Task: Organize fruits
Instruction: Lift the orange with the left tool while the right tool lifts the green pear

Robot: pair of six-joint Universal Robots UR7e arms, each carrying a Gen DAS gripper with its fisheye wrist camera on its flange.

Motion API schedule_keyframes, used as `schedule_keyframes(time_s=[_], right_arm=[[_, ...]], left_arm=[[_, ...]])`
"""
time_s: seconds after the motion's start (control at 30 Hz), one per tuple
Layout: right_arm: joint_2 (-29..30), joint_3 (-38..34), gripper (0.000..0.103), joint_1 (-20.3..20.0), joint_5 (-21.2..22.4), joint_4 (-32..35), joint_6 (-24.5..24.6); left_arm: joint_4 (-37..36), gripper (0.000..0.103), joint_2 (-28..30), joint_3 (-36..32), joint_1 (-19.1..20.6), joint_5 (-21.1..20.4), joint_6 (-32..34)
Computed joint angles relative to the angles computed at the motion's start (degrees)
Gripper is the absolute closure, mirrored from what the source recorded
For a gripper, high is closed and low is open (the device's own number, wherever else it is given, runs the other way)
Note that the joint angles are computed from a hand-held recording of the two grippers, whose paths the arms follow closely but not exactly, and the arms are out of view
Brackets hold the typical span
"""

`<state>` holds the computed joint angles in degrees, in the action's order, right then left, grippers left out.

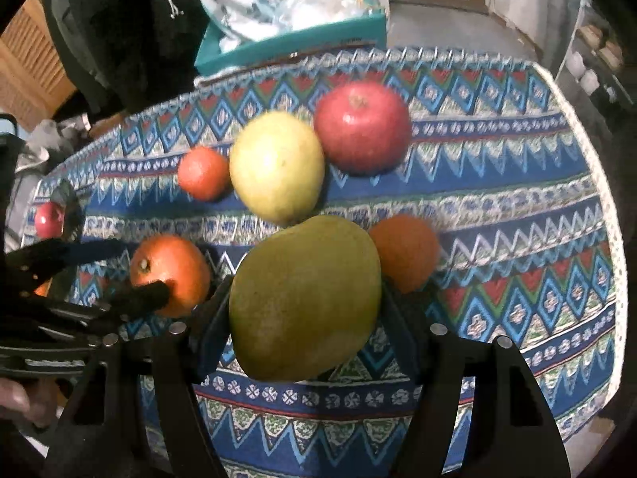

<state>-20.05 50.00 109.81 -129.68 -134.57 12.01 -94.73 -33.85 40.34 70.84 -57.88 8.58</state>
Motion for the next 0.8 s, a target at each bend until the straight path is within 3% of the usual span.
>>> schedule_keyframes(time_s=[0.23,0.43,0.57,0.8], right_arm=[[-1.69,2.05,0.034,-0.05,-0.51,-1.63,-0.12],[0.56,-1.39,0.034,0.09,-0.86,-0.50,-0.40],[1.34,-2.81,0.034,0.17,-0.93,-0.08,-1.14],[2.14,-3.97,0.034,0.40,-1.55,0.02,-2.28]], left_arm=[[1.71,0.016,1.47,-0.25,0.02,1.57,-0.64],[-0.01,0.018,1.39,0.24,0.49,0.64,-0.93],[0.17,0.036,1.23,-0.19,0.95,-2.51,-0.22],[-2.86,0.036,-0.09,3.25,0.34,-1.23,0.76]])
